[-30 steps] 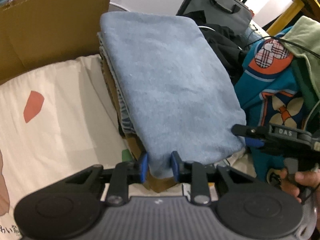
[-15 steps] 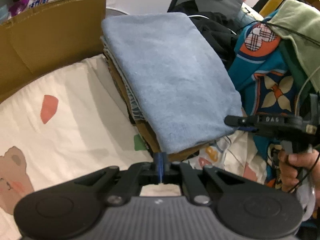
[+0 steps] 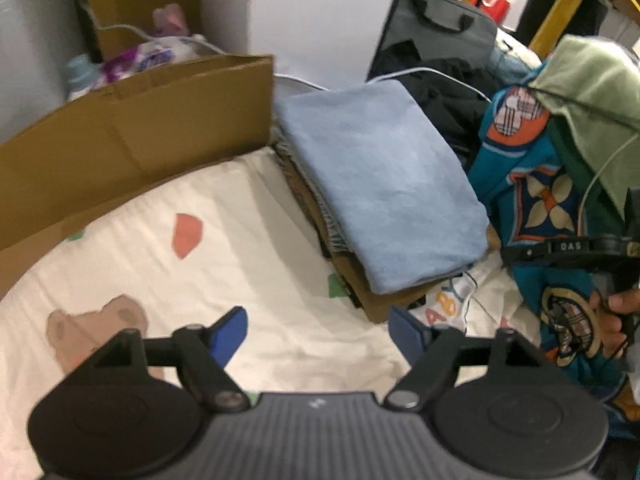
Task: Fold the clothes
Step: 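Pull both grippers back from the jeans stack and close them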
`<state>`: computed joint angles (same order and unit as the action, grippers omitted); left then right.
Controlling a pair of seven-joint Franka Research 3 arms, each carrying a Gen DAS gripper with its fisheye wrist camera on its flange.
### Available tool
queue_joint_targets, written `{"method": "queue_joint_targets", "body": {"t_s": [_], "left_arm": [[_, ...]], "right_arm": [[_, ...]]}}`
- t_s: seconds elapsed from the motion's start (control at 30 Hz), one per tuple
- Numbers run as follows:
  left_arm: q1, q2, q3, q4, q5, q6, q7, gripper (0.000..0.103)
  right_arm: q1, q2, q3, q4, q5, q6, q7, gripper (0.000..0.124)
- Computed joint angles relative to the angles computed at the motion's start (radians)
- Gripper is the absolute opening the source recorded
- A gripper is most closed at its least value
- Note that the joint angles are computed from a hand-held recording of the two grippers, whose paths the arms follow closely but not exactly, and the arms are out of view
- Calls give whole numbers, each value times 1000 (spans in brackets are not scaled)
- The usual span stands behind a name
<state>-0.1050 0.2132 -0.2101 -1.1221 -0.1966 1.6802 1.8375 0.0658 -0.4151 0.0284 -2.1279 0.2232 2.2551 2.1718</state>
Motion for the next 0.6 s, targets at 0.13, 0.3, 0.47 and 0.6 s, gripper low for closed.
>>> {"method": "queue_joint_targets", "body": {"t_s": [0.13,0.3,0.47,0.6], "left_arm": [[10,15,16,99,45,-88,-23,91],[32,40,31,230,80,-185,-55,95],[69,29,48,282,89,-232,-113,96],[105,-7,67,279,106,-263,-115,96]], "right_arm": [[4,16,6,78,-20,-80,4,65],[19,45,12,174,-35,-141,-1,92],[30,77,22,275,-67,-227,2,99],[44,107,22,357,-73,-284,-9,101]]}}
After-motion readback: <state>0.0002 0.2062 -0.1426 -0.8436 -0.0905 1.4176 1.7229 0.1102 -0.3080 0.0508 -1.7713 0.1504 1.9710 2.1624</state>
